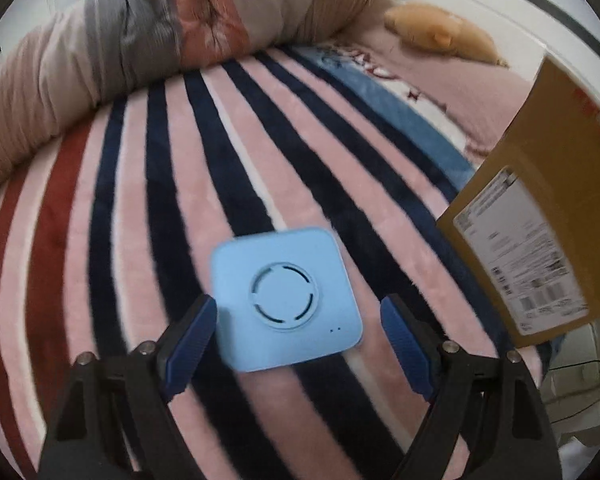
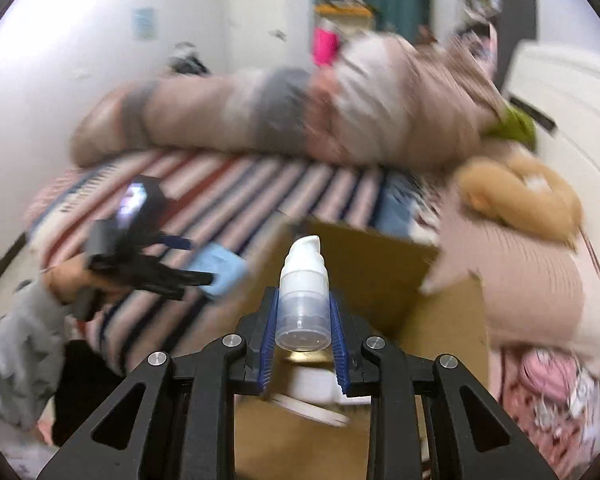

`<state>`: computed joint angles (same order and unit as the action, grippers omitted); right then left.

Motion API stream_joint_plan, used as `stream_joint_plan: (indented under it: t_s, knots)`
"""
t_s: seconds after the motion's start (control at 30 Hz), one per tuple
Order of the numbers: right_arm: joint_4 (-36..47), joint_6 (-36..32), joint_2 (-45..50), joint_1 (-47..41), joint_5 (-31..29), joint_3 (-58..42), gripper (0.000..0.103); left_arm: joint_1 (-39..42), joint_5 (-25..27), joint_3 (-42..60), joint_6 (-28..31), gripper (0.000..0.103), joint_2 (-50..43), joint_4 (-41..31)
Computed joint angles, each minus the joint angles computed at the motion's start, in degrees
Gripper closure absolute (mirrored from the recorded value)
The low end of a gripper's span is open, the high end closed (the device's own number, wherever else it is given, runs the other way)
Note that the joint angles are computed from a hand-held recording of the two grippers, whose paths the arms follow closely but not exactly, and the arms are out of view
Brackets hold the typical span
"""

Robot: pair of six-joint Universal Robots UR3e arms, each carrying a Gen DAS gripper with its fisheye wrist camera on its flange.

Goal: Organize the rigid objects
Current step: 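Carry the small white bottle into the box with right tool while left reaches, then grasp the light-blue square box with the left tool, lower it into the cardboard box, release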

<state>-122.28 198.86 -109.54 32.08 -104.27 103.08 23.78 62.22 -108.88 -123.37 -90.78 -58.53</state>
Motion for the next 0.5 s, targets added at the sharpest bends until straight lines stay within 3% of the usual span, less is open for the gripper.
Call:
stream_joint_plan:
  t_s: [0.1,0.27,0.33,0.5]
  knots:
    - [0.34,-2.39,0.44,-5.14,3.41,1.58,0.083,-2.79,2.66,-5.97,-4.84,0.015,0.03,12.31]
    - [1.40,-2.33,1.08,-4.64,0.81,1.25,0.082,-6.97,7.66,-7.95,-9.27,0.015,-1.34,20.69]
    - [1.79,-3.13,0.30,-4.84,1.20,1.42,0.073,-7.13,9.29,-9.66,-9.88,0.015,-1.41,24.55]
    - [0.58,-4.16,0.26,-4.48,0.93,1.46,0.069,-4.39,7.35,-6.89,-13.64,0.015,-3.78,20.10]
